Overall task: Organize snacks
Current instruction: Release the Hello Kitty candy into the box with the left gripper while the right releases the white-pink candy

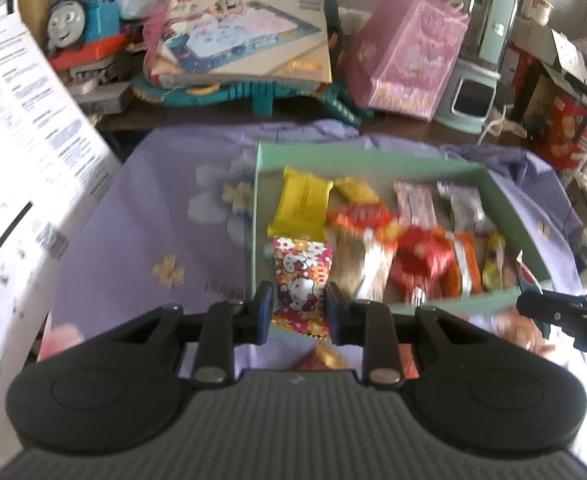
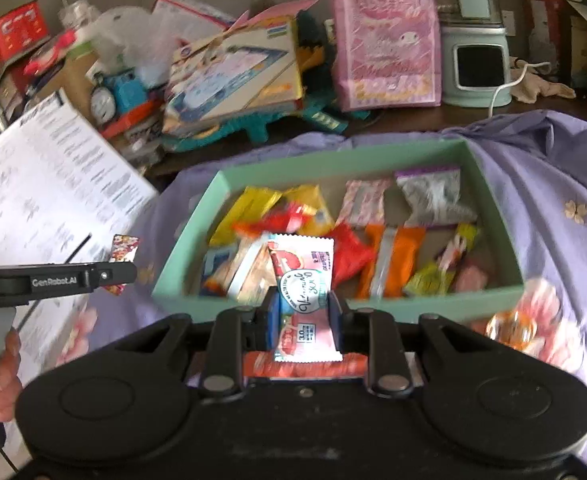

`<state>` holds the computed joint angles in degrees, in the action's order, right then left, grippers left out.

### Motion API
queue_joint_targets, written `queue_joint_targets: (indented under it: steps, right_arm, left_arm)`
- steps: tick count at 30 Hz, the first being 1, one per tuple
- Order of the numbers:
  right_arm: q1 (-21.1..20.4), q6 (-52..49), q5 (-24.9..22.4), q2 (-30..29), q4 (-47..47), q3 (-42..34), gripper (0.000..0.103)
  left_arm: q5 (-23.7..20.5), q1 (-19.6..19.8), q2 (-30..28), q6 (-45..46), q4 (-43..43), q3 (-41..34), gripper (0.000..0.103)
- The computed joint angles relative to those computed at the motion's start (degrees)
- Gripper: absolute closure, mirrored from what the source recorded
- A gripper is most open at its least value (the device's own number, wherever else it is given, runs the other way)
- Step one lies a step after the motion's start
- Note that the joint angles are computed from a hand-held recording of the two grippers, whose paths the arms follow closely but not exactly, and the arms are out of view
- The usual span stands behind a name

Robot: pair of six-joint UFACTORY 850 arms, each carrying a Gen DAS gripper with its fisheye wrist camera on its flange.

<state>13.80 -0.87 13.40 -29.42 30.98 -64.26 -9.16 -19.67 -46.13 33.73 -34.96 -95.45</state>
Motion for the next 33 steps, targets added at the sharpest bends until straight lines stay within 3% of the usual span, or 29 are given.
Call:
queue_joint_targets:
  steps: [4, 7, 17, 21, 22, 23, 24, 25, 27, 33]
  right_arm:
    - [-1.9, -0.5, -2.1, -2.5, 0.7, -3.9, 0.079]
    - [-2.7, -3.3, -3.7, -4.9, 2.9, -6.9, 0.078]
    - [-3.5, -7.0, -7.0, -10.0, 7.0, -12.2, 0.078]
    - [-3.6, -4.8, -7.2, -10.6, 5.1, -12.8, 0.073]
    - [-3.5, -2.4, -7.0, -10.4, 3.0, -12.6, 0.067]
    - [-3.5, 1.8, -6.5, -10.2, -0.6, -12.1, 0.044]
    - [-3.5, 3.6, -5.8, -9.9, -1.8, -11.7, 0.014]
    - [-3.4, 5.8, -4.5, -9.4, -3.2, -10.9, 0.004]
    - [-3.3, 11.4, -2.0, -8.1, -8.1, -8.9, 0.0]
    - [-2.5, 6.8, -1.1, -5.3, -2.3, -5.5, 0.0]
  left_arm:
    - [-4.5, -0.3, -5.6, -13.1, 12.1, -9.7, 0.076]
    - [-7.1, -0.6, -9.0, -18.0, 17.3, -15.0, 0.076]
    - [-12.1, -1.0, -15.6, -23.6, 23.4, -24.2, 0.076]
    - [-12.7, -1.0, -16.7, -26.0, 25.5, -25.4, 0.074]
    - [-12.3, -1.0, -16.6, -27.7, 27.0, -25.1, 0.062]
    - [-12.1, -1.1, -16.4, -28.8, 27.9, -24.7, 0.048]
    - [-11.4, -1.1, -16.0, -30.1, 29.1, -24.0, 0.017]
    - [-9.7, -1.2, -15.1, -32.8, 31.7, -22.3, 0.0]
    - [-7.1, -1.4, -13.5, -37.0, 36.3, -19.5, 0.0]
    - [-6.5, -0.6, -10.0, -33.8, 31.0, -13.8, 0.0]
